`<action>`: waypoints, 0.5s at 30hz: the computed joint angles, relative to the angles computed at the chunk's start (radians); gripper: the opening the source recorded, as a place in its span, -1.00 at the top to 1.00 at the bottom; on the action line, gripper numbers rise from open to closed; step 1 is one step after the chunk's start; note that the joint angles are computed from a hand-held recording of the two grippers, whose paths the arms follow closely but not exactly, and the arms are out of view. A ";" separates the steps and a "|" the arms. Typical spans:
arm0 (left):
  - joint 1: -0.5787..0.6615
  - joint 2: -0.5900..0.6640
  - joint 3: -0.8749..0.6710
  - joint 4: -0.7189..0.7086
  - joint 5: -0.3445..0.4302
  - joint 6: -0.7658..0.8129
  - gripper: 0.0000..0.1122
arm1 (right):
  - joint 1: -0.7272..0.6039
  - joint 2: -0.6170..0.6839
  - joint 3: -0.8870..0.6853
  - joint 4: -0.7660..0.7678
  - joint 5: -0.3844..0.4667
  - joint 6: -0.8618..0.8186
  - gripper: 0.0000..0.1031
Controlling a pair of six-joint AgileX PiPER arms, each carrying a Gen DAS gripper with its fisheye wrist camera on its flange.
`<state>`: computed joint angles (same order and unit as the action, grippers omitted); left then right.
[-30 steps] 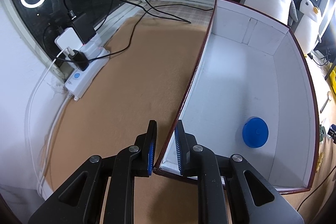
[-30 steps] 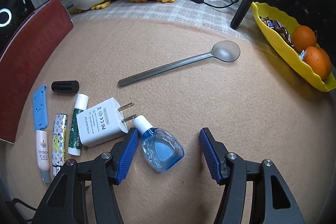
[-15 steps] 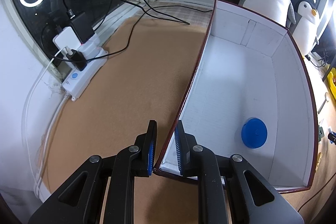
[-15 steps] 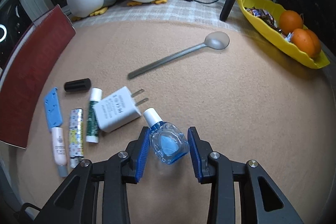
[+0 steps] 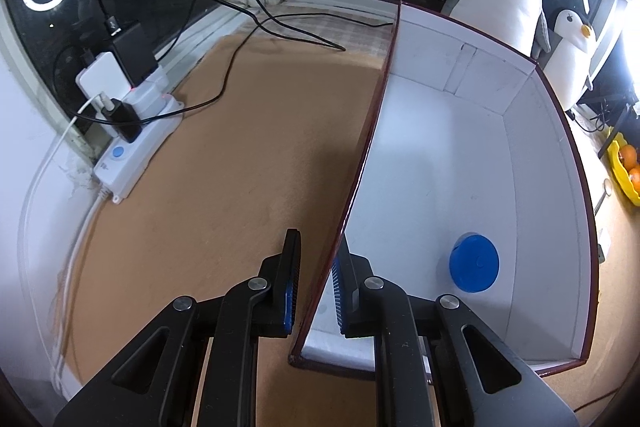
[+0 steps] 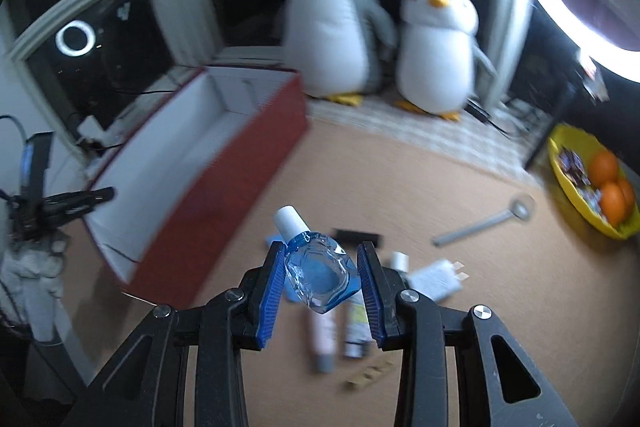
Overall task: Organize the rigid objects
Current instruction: 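Carry the eye-drop bottle over the box and release it inside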
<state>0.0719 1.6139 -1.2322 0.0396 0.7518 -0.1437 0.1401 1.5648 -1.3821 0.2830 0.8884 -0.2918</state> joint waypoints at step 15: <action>0.043 0.016 0.004 -0.116 -0.033 0.121 0.77 | 0.384 0.281 -0.298 -0.119 0.020 0.234 0.36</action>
<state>0.1147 1.6296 -1.2280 -0.0768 0.7188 -0.0224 0.5243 1.8460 -1.6805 0.1636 0.9082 -0.0580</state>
